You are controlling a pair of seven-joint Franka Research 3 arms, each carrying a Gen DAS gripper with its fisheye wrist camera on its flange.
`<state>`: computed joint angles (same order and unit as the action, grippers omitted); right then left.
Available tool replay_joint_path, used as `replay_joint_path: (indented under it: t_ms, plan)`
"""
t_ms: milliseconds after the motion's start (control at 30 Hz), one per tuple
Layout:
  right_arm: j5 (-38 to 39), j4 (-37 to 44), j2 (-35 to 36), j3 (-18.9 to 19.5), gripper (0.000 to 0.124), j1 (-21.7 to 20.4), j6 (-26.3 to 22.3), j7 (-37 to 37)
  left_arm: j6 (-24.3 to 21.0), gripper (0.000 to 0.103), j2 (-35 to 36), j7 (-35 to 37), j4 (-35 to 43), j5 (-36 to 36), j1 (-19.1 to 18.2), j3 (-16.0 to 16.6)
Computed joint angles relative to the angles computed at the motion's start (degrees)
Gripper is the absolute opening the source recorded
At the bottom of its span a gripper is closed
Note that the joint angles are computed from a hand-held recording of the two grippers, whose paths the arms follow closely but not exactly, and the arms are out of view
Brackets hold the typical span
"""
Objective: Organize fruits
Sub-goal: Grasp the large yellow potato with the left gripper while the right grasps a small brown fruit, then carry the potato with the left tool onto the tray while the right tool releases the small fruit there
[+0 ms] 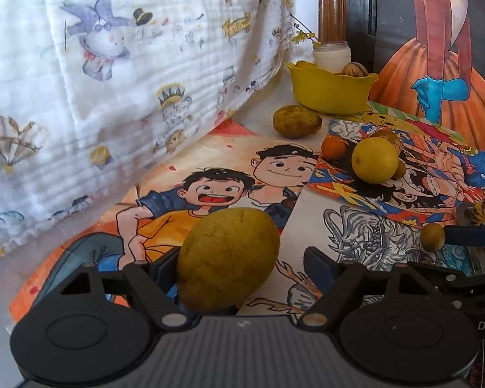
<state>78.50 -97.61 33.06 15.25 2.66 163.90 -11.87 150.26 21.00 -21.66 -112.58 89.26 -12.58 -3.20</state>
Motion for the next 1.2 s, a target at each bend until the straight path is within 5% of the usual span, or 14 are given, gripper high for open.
replay_joint_path:
  t_ms: [233,467,833,1200]
  plan:
    - [0.45,-0.03,0.01,0.24,0.049,-0.05,-0.16,-1.24,-3.51,0.067,-0.53,-0.18,-0.27,2.17,-1.06,-0.36]
    - [1.11,-0.33,-0.24,0.11,0.04,0.09,-0.78,-2.75,-4.86,0.065,-0.87,0.93,-0.81,3.31,-1.45,-0.92]
    - [0.74,-0.24,-0.18,-0.29,0.039,0.3,-1.49,-2.18,-3.5,0.065,0.41,6.25,0.18,0.64,-0.39,-0.97]
    - [0.32,-0.36,-0.28,-0.4,0.03,0.15,-2.72,-2.62,1.04,0.059,-0.35,2.05,-0.89,3.57,0.34,-0.36]
